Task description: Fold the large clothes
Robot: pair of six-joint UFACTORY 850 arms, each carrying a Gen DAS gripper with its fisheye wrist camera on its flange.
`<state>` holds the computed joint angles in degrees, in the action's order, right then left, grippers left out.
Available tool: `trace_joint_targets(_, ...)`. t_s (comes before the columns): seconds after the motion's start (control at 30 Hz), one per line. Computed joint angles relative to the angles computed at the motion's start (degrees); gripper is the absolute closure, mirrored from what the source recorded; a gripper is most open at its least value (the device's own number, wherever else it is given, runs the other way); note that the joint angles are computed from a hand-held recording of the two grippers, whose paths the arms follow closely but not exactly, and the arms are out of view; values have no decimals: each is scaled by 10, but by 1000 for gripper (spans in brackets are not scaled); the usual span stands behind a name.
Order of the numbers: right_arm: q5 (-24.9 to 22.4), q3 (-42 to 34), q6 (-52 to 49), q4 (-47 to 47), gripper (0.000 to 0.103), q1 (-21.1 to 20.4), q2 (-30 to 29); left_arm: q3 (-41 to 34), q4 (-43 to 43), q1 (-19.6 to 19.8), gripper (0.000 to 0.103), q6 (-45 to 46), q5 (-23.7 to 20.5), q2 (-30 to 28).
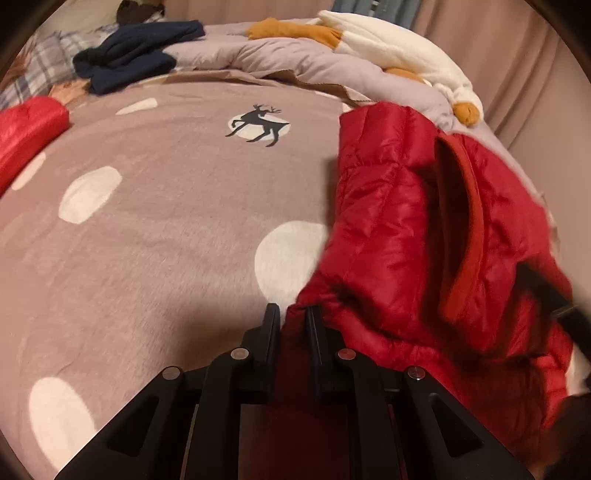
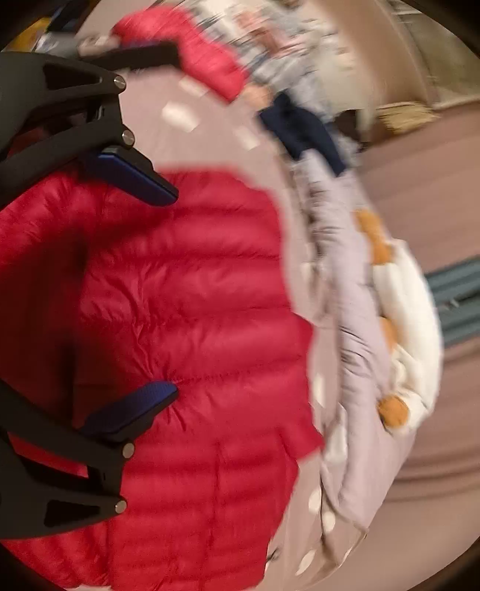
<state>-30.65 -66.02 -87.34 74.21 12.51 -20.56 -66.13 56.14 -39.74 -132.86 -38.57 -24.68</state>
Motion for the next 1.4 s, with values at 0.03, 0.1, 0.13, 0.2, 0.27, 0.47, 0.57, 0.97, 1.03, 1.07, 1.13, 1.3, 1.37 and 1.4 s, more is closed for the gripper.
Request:
trace_joint_targets(0.03, 36, 4, -24, 8, 15, 16, -5, 9, 13, 3, 89, -23, 11, 5)
trace_joint_targets(0.1, 94, 14, -87, 64, 57, 24, -6, 18, 34, 4, 89, -47, 18, 8)
trace_joint_targets(0.13, 98, 14, -84, 72, 67, 20, -7, 17, 33, 2, 89, -45, 16, 7)
trace_joint_targets(0.2, 54, -10, -10, 59, 84, -13, -17, 5, 15, 0, 89, -20, 1, 0)
trace_joint_targets(0.27, 18, -29, 15, 78, 84, -51, -19, -4, 1, -2, 89, -1, -11, -6)
trace_joint_targets(0.47, 39, -76, 93, 94, 73, -143, -44, 0, 5, 2, 89, -12, -6, -3)
trace_joint_targets(0.57, 109, -81, 169, 27, 72, -168, -59, -5, -1, 1, 89, -5, -13, -6)
trace_joint_targets(0.97, 18, -17, -140, 195, 50, -196, 16, -10, 99, -45, 93, -91, -114, 31)
trace_joint_targets(1.03, -19, -31, -130, 169, 50, -193, 2, -17, 121, -36, 93, -86, -80, 23)
trace_joint_targets(1.07, -29, -38, -119, 150, 52, -189, -10, -32, 97, -31, 93, -48, -81, 9)
trace_joint_targets(1.13, 22, -60, -68, 90, 58, -169, -38, -82, 11, -14, 93, 71, -82, -45)
trace_joint_targets(1.3, -8, -100, 49, 29, 63, -196, -120, -92, 10, -5, 93, 110, -58, -69)
trace_joint_targets(1.37, -50, -110, 65, 34, 63, -213, -130, -85, 19, -6, 93, 92, -48, -68)
trace_joint_targets(1.4, -62, -111, 62, 40, 63, -217, -134, -85, 22, -6, 93, 89, -47, -68)
